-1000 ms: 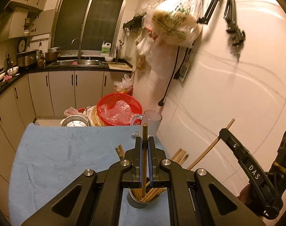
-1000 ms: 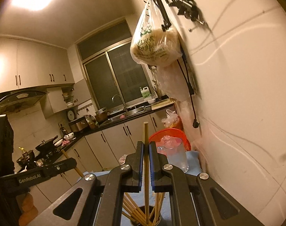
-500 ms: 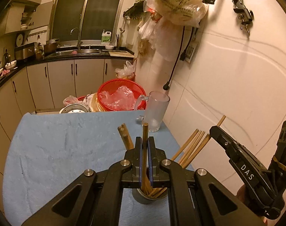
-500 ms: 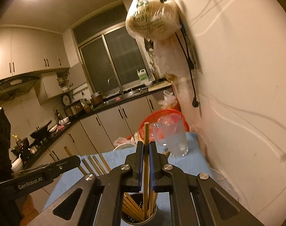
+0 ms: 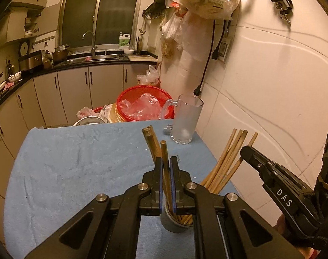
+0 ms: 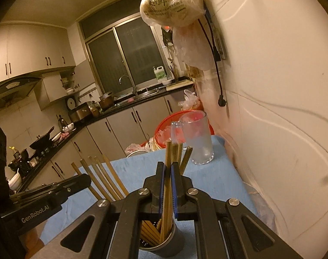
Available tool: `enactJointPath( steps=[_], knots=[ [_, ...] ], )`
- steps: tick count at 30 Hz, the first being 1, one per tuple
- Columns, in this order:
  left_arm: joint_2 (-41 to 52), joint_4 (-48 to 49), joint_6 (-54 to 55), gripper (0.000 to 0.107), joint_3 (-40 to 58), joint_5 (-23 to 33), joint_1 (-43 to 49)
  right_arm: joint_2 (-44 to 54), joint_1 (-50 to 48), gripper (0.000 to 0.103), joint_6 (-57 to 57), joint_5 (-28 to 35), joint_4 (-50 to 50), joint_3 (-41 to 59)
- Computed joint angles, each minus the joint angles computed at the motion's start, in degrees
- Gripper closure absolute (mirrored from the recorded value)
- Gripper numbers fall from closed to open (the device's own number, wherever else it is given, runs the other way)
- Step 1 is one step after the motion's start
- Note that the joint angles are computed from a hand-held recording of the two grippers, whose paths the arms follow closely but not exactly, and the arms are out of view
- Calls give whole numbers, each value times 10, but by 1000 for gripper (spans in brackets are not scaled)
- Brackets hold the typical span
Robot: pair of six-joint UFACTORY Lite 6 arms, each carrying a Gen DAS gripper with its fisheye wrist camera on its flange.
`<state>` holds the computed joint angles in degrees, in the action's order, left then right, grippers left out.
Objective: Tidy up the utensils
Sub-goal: 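Lower the chopsticks into the black cup and open both tools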
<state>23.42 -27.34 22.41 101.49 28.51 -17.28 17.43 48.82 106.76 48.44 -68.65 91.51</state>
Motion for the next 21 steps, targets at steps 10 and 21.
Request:
enactJointPath(
  steps=[10, 21],
  knots=[
    [-23, -18, 19, 100, -23, -10, 6, -27, 16, 95, -9, 12, 4, -6],
    [-251, -18, 33, 37, -271, -108, 22, -78, 180, 36, 8, 221, -13, -5]
  ],
)
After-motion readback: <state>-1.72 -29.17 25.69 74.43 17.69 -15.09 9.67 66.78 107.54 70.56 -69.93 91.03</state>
